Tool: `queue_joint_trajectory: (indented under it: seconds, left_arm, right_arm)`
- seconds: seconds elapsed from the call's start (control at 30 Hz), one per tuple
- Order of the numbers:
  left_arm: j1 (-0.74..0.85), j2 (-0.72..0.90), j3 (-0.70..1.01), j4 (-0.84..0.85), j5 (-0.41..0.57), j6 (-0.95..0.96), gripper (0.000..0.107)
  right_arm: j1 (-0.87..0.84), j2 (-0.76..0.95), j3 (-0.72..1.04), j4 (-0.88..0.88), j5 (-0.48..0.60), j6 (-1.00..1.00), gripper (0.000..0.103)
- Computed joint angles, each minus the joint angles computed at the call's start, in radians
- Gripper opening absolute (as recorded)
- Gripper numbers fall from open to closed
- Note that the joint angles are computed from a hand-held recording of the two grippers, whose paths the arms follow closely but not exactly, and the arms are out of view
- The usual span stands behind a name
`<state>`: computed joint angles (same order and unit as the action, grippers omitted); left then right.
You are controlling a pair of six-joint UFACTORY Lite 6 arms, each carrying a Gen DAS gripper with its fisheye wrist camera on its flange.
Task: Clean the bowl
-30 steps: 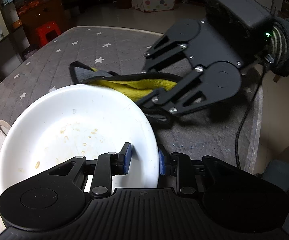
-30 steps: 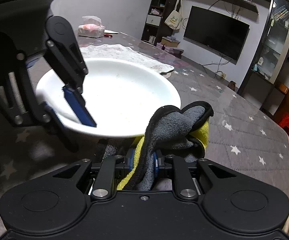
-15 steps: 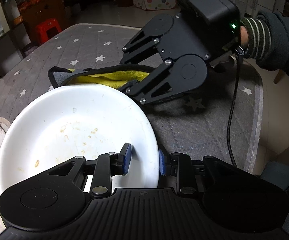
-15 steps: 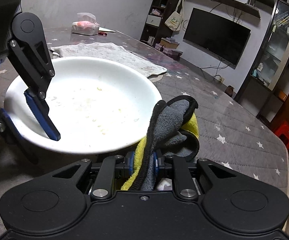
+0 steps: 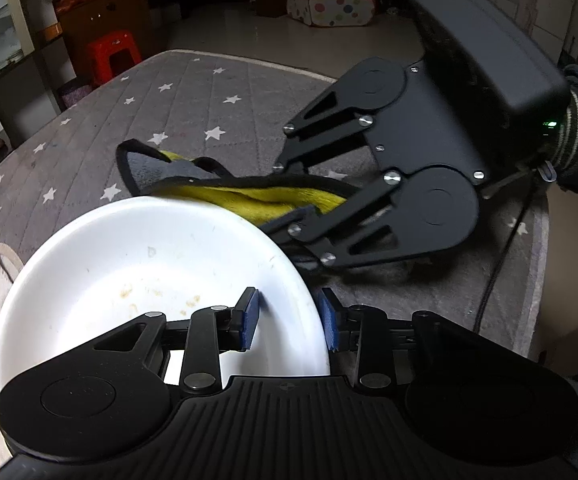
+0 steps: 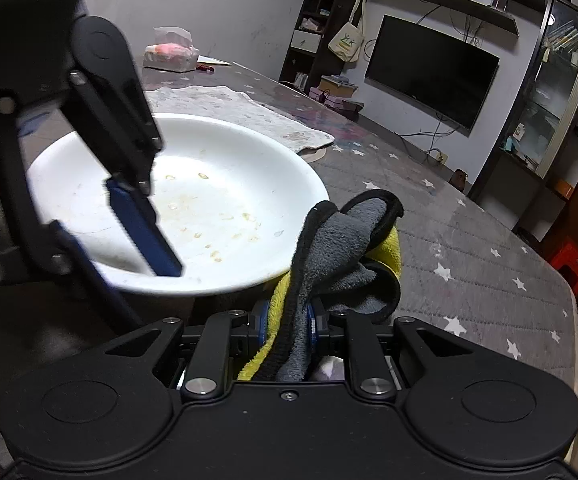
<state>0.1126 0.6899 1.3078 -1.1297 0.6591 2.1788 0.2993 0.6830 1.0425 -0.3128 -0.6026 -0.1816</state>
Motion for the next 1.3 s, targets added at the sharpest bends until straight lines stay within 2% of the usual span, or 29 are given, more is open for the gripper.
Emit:
queue_joint_trajectory:
  seconds: [0.6, 0.83, 1.3]
  left_arm:
    - [0.074, -0.045, -0.059, 0.069, 0.065, 0.099, 0.029]
    - [0.096, -0.066, -0.086, 0.102, 0.083, 0.118, 0.028]
    - [0.135, -0.070, -0.092, 0.138, 0.120, 0.123, 0.028]
  right_arm:
    - [0.018, -0.178, -0.272, 0.020, -0.083, -0.007, 0.020]
    - [0.012, -0.146, -0.211, -0.016, -0.063, 0.009, 0.020]
    - [-0.026, 0.014, 0.041, -0.092, 0.010, 0.055, 0.020]
